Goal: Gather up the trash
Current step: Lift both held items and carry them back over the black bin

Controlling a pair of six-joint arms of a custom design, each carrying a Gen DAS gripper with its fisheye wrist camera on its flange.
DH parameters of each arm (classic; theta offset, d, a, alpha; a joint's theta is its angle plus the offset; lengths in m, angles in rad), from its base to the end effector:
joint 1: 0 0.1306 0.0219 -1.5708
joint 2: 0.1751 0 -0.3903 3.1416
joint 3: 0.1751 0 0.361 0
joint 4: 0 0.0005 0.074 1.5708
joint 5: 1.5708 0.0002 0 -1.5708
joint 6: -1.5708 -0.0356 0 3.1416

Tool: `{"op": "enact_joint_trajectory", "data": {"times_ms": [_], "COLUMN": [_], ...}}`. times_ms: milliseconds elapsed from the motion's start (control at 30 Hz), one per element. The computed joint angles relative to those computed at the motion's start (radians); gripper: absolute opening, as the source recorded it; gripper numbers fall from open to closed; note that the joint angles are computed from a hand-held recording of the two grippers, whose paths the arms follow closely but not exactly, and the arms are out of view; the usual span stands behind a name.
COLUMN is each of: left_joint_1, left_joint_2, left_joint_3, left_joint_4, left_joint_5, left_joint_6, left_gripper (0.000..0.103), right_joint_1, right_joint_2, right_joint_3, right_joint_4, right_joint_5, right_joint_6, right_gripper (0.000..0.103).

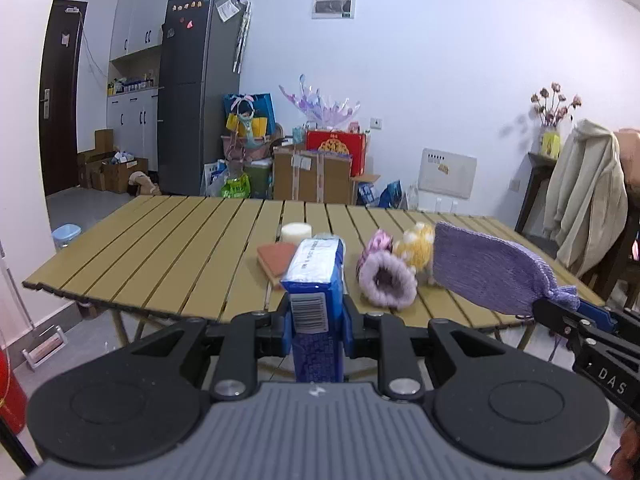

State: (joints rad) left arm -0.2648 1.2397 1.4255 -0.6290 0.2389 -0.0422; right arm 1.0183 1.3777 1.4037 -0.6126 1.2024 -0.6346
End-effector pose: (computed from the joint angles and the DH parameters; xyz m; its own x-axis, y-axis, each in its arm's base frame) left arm 0.3973 -0.1170 0.5361 -0.3941 0.1493 -0.9069 0.4777 0.8763 -0.0633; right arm 0.2638 0.3636 0.4820 -0.1739 0.1247 -0.9768 0.2538 0.9641 0.0779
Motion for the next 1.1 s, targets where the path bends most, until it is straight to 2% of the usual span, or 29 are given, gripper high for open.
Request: {"op": "enact_joint_trajectory", "data": {"times_ms": [300,533,633,767,1100], "left_joint_1": [0.033,0.048,0.054,0.049,0.035], "left_joint_2": [-0.083,-0.108,-0.105,-0.091,-0.002], "left_joint_3": [-0.119,-0.208,-0.239,-0.275,-0.324], "left_joint_4": [-0.056,-0.102,-0.123,-0.140,-0.171], "left_joint_5": [0.009,-0.001,-0.007,-0.026,-0.088], "left_joint_6": [-0.073,-0.132,-0.157,-0.178,-0.203], "left_gripper": [0.023,0.023,0.023,0.023,0.023], "right_joint_1": [0.100,0.139,0.155,0.167,0.140], "right_joint_2": [0.061,0.106,0.121,0.129,0.139], "right_joint_3": [0.071,0.080,0.065,0.029,-0.051], "right_joint_4": [-0.425,-0.584,-0.633,-0.654,-0.632], "right_joint_5": [-0.017,-0.095,-0.146,-0.210,-0.361], "right_joint_6": [-0.404,-0.597,-0.677,-0.753,-0.825], "right_gripper": [0.028,0.028,0.028,0.028,0.028]}}
